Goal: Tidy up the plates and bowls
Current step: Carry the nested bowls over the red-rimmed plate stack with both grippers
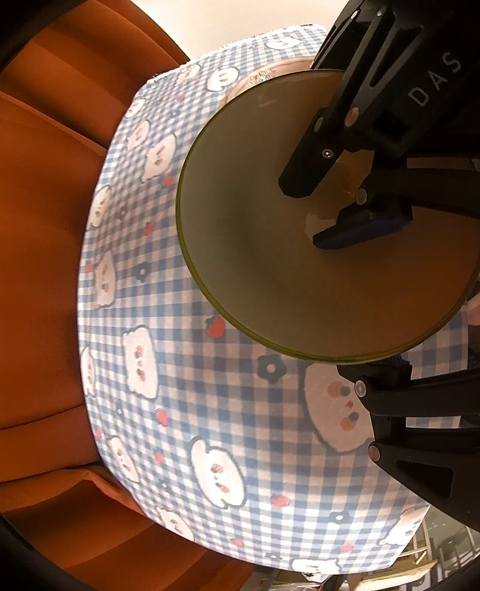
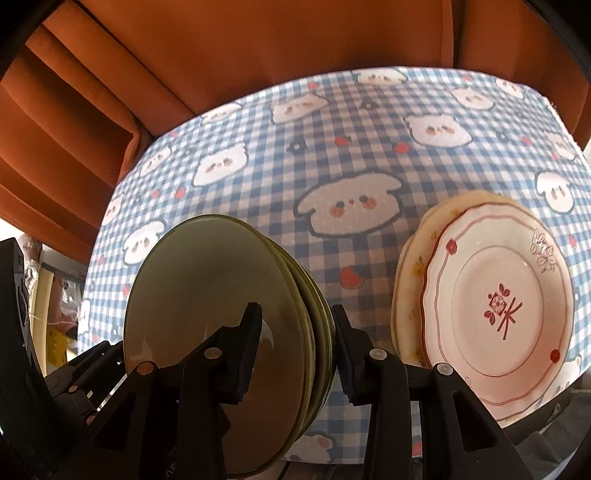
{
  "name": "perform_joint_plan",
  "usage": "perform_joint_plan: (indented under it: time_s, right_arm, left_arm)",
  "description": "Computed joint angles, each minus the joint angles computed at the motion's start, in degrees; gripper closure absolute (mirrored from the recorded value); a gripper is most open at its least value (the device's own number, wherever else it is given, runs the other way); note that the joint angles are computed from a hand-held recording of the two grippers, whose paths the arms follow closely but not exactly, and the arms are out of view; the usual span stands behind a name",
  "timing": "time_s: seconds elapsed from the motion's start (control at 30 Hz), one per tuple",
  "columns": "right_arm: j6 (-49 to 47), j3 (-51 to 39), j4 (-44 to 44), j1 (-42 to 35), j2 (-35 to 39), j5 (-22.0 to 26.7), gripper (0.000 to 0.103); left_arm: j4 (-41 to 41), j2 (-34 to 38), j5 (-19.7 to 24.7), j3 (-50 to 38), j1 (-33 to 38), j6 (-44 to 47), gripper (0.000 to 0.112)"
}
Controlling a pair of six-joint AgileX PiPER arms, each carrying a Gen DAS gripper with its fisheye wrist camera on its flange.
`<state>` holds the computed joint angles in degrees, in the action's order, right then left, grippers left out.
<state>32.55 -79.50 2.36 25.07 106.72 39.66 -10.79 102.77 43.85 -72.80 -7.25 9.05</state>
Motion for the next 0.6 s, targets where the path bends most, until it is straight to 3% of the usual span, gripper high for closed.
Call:
perform_joint_plan:
  time_s: [0.27,0.6]
  right_arm:
    - [9.77,-4.07,-6.51,3.99,-0.72,2.54,0.062]
    - [14.75,-2.23,-9.96,6.3,-1.95,1.46,0.062]
  left_arm:
    - [-3.99,-1.93,1.9,-0.74,3.9,6.66,0.064]
    - [-5.63,-3.58,0.26,1.93,4.83,9.66,0.064]
